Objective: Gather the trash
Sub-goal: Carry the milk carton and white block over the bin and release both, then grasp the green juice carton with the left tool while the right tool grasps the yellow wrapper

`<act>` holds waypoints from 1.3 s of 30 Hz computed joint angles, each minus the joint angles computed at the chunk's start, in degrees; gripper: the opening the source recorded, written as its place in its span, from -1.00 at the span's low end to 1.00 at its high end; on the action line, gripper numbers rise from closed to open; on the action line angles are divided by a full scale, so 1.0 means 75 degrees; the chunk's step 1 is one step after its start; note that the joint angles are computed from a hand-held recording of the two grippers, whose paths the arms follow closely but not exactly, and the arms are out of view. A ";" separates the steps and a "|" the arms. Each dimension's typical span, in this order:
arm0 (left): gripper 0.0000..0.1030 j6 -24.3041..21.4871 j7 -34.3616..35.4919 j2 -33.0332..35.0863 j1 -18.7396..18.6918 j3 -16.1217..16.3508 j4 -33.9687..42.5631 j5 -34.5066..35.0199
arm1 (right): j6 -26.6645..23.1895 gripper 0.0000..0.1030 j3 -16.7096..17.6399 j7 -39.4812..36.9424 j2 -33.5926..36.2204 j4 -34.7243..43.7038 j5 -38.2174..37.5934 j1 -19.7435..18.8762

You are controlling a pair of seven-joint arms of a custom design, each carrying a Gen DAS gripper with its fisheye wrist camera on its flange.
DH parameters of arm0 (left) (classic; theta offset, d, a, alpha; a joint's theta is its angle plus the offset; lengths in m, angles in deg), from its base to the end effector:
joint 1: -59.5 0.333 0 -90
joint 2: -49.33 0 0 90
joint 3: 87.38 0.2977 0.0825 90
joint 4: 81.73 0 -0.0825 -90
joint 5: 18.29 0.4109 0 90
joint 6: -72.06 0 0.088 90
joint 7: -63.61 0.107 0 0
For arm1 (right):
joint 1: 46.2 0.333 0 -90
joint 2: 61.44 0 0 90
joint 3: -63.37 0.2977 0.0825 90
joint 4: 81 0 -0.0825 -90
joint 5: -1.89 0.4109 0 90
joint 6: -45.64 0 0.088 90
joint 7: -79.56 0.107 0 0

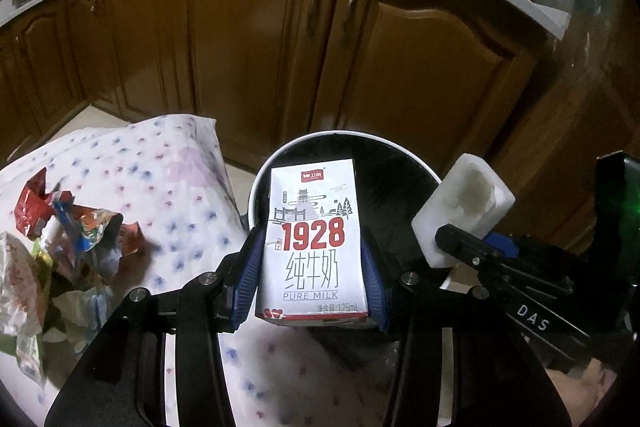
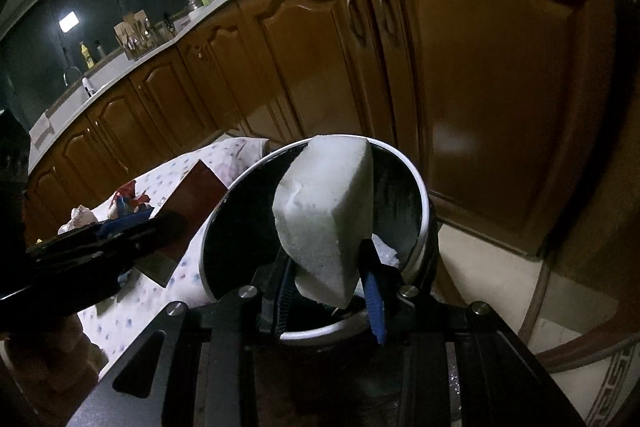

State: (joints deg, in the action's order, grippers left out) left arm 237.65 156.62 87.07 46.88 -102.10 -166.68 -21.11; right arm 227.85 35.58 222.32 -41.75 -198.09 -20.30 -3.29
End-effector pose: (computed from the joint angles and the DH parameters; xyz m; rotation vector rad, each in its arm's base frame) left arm 0.7087 -0.3132 0.3586 -1.5099 2.2097 -1.0269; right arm 0.6149 0.2209 0.3440 -1.5271 1.8112 -0.5375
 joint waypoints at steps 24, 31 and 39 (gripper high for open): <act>0.35 0.0371 0.0358 -0.0628 0.0706 -0.0603 -0.0945 -0.0748 | 0.0362 0.32 -0.0038 -0.0207 -0.0195 -0.0334 0.0573 0.0081; 0.41 0.1281 0.1212 -0.1692 0.1854 -0.1656 -0.2667 -0.1865 | 0.1039 0.55 -0.1666 -0.0216 -0.0066 -0.0780 0.1367 0.2146; 0.42 0.1936 0.2479 -0.2634 0.3817 -0.3294 -0.4256 -0.3517 | 0.1154 0.55 -0.1018 -0.0703 -0.0038 -0.0819 0.2161 0.2108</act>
